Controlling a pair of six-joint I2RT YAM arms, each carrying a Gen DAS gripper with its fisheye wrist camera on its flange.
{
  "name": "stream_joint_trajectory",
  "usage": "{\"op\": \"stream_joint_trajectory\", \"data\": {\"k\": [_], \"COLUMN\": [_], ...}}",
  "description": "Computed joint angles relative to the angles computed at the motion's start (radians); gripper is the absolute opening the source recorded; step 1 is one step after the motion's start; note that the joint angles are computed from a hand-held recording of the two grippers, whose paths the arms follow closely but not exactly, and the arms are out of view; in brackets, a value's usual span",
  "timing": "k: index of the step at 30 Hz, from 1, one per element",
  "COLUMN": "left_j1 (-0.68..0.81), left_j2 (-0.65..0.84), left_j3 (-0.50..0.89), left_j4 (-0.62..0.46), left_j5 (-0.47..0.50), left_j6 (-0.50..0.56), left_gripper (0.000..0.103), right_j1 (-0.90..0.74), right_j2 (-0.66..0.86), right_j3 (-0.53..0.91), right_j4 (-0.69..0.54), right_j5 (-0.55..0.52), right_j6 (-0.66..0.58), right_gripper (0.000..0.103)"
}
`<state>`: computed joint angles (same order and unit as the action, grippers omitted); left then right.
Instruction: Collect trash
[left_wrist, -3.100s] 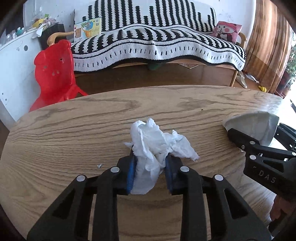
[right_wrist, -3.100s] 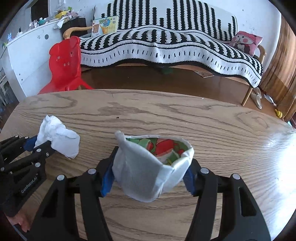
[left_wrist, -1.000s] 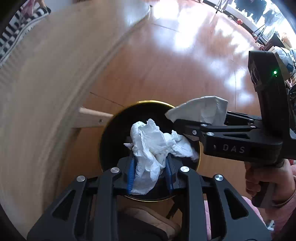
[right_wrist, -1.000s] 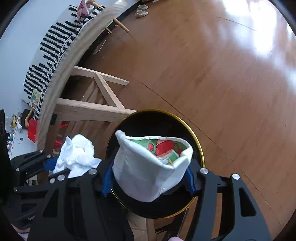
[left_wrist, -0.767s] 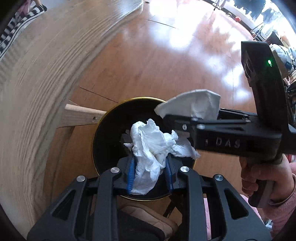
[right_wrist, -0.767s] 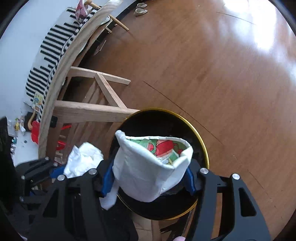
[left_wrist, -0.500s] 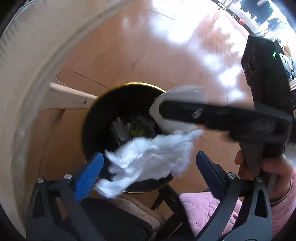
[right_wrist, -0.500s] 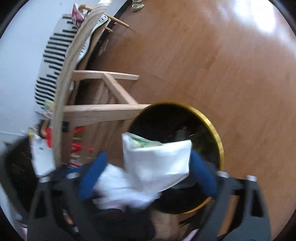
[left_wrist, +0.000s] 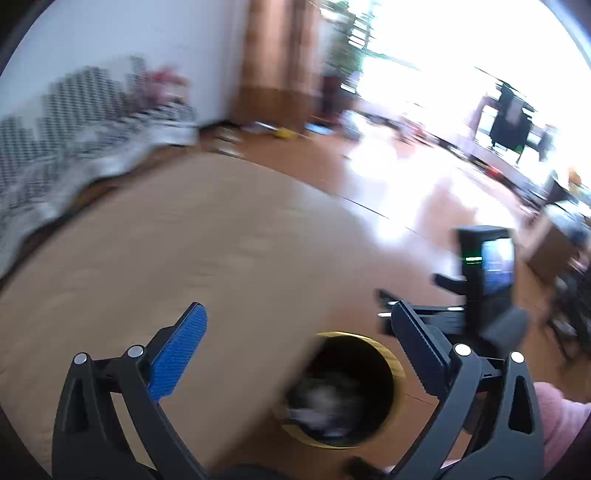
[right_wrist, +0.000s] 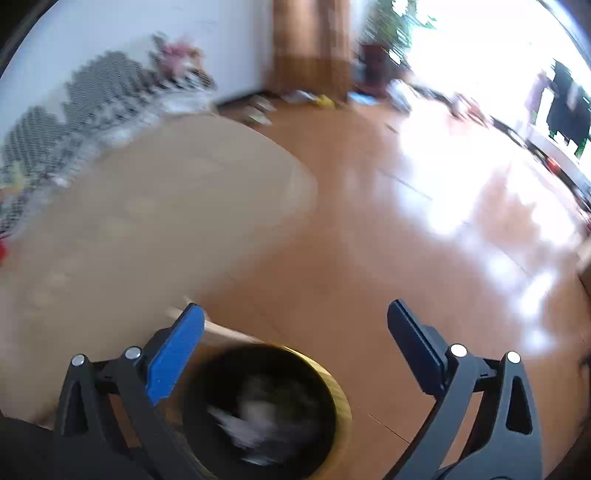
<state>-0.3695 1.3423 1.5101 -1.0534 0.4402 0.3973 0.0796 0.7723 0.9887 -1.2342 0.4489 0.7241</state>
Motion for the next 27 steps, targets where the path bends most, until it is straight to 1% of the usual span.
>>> {"op": "stream_joint_trajectory", "data": {"k": [1,2,3,5,7,8,9,10,11,12,13,14,15,17,19,21,22,23,24,26,27], "left_j1": [0.092,0.175,0.252,0.365,0.479,0.538,0.576,0.621,0.651,0.671,0.683,0.691,0.726,0.755,0.764,0.77,0.765,0.761,0.756,0.751,0.75], "left_j2": [0.01,0.023,0.037,0.075,0.126,0.161,0.189,0.216,0.24,0.265,0.306,0.362,0.397,0.474,0.502,0.538,0.547,0.562,0.577,0.631,0.637], "left_j3": [0.021,0.032,0.031,0.046,0.057,0.061,0.085,0.085,0.077,0.07,0.076,0.129,0.197,0.281,0.303,0.332,0.317,0.331,0.345,0.415,0.418], "left_j4": [0.008,0.036,0.084,0.152,0.237,0.288,0.301,0.338,0.383,0.429,0.46,0.432,0.366,0.319,0.326,0.31,0.322,0.312,0.308,0.287,0.289], "left_j5": [-0.001,-0.016,-0.047,-0.094,-0.112,-0.101,-0.088,-0.069,-0.062,-0.069,-0.119,-0.176,-0.164,-0.105,-0.112,-0.116,-0.125,-0.135,-0.142,-0.147,-0.145], "left_j6": [0.037,0.066,0.081,0.091,0.083,0.071,0.063,0.056,0.044,0.027,0.011,0.003,0.014,0.015,0.036,0.086,0.097,0.107,0.108,0.087,0.074], "left_gripper": [0.097,0.097,0.097,0.097,0.097,0.097,0.097,0.097,0.097,0.097,0.097,0.097,0.097,0.097,0.097,0.097,0.097,0.097,0.097,0.097,0.097], "right_j1": [0.084,0.197,0.26,0.383,0.447,0.48,0.492,0.499,0.5,0.494,0.498,0.497,0.5,0.514,0.522,0.532,0.529,0.528,0.535,0.53,0.524], "right_j2": [0.046,0.137,0.193,0.351,0.483,0.568,0.624,0.693,0.769,0.862,0.98,1.059,1.129,1.194,1.256,1.279,1.286,1.278,1.247,1.254,1.249], "right_j3": [0.042,0.125,0.172,0.319,0.437,0.514,0.555,0.6,0.654,0.74,0.862,0.948,1.025,1.088,1.156,1.169,1.162,1.14,1.077,1.071,1.059], "right_j4": [0.009,0.037,0.052,0.097,0.155,0.203,0.263,0.338,0.387,0.387,0.34,0.301,0.266,0.245,0.204,0.194,0.208,0.217,0.23,0.229,0.231], "right_j5": [0.037,0.079,0.115,0.177,0.2,0.195,0.174,0.141,0.11,0.087,0.08,0.062,0.051,0.056,0.072,0.075,0.075,0.079,0.084,0.068,0.048], "right_j6": [0.048,0.086,0.109,0.108,0.071,0.035,-0.003,-0.057,-0.106,-0.137,-0.148,-0.157,-0.168,-0.188,-0.207,-0.201,-0.204,-0.207,-0.195,-0.189,-0.188], "right_gripper": [0.096,0.096,0.096,0.096,0.096,0.096,0.096,0.096,0.096,0.096,0.096,0.096,0.096,0.096,0.096,0.096,0.096,0.096,0.096,0.096,0.096]}}
